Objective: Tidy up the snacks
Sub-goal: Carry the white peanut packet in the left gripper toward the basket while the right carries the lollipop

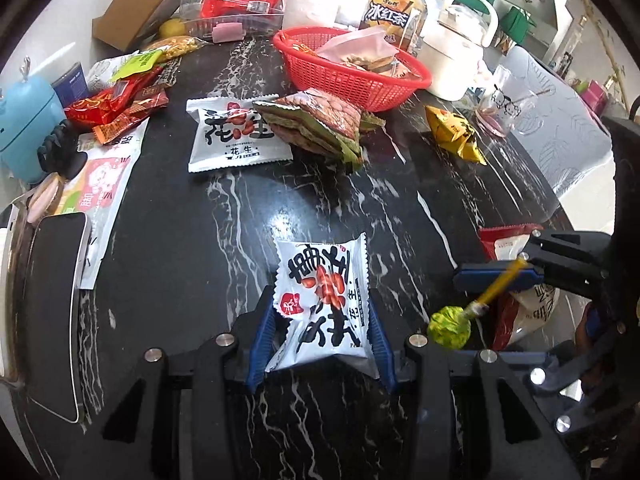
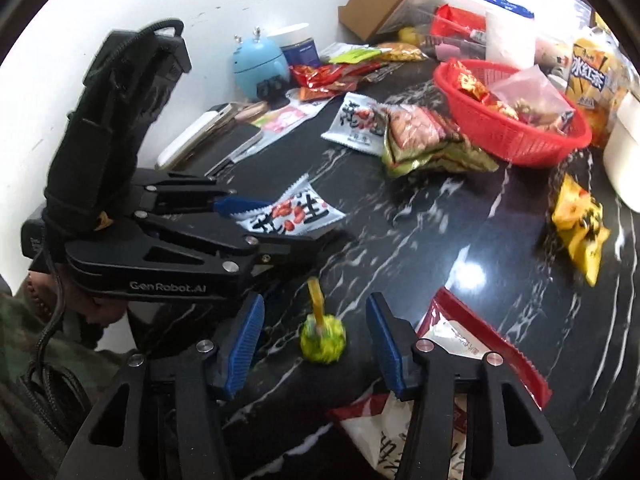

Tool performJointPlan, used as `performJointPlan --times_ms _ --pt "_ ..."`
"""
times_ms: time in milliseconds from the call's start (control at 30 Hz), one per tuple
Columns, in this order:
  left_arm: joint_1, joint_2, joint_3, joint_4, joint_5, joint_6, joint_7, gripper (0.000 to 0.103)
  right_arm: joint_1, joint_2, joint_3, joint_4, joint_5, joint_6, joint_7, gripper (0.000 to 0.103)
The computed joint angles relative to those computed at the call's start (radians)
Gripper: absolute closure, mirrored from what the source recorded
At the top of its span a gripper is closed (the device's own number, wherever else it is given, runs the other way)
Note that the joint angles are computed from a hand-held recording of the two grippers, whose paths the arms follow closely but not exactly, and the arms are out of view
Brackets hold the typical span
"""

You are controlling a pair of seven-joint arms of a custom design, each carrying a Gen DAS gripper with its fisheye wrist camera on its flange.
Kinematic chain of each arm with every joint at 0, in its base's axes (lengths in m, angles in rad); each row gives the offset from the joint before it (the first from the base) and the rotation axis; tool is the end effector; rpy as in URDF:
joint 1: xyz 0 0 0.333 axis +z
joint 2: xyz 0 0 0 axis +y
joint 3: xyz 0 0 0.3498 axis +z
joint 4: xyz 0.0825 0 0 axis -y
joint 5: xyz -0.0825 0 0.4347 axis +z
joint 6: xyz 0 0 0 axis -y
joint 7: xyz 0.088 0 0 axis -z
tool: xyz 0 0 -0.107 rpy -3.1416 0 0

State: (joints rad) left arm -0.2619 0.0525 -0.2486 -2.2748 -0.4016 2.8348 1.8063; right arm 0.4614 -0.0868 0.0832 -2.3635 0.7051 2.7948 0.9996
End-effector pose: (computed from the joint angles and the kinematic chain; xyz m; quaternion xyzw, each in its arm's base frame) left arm 0.5334 -0.2746 0.3866 -0.5361 0.7998 -0.2636 0.0588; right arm 0.4931 0.2640 0.4117 -0.8206 0.4806 -0.0381 0.3068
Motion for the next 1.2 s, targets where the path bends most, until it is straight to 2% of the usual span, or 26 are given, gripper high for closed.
performJointPlan --times_ms 167,333,433,500,600,700,833,1000,1067,1200 --pt "-0.002 -0.012 -0.001 -0.011 -0.009 -0.005 0.004 0.061 -0.005 -0.002 0.010 -0.007 -0.109 0.008 0.063 0.058" --pt "-0.003 -0.029 -0.002 -0.028 -0.058 -0.010 0.023 0.061 0.004 -0.019 0.008 -0.024 -0.196 0.065 0.081 0.058" --pt "-0.005 -0.038 -0.001 -0.032 -0.089 -0.024 0.039 0.061 0.028 -0.021 -0.006 -0.019 -0.172 0.064 0.033 0.058" --pt "-0.007 -0.045 -0.001 -0.039 -0.112 -0.021 0.049 0.061 0.043 -0.016 -0.018 -0.008 -0.110 0.045 -0.018 0.058" --pt "-0.009 -0.058 0.002 -0.055 -0.100 -0.012 0.031 0.061 0.036 0.004 -0.017 0.010 -0.046 0.001 -0.030 0.059" --pt "-0.010 -0.070 0.005 -0.071 -0.066 0.000 -0.002 0.061 0.024 0.000 -0.003 -0.002 -0.027 0.013 -0.018 0.060" --pt "-0.013 -0.077 0.004 -0.082 -0.014 0.006 -0.044 0.061 0.012 -0.005 0.011 -0.017 -0.103 0.031 0.042 0.060" --pt "-0.016 -0.079 0.001 -0.093 0.069 0.025 -0.103 0.061 -0.014 0.005 0.021 -0.006 -0.314 -0.022 0.146 0.062" --pt "-0.019 -0.077 0.003 -0.091 0.038 0.025 -0.086 0.061 -0.009 0.008 0.012 -0.002 -0.291 -0.035 0.119 0.074" --pt "-0.020 -0.071 0.003 -0.088 0.035 0.034 -0.084 0.061 -0.011 0.010 0.012 -0.007 -0.278 -0.023 0.112 0.076"
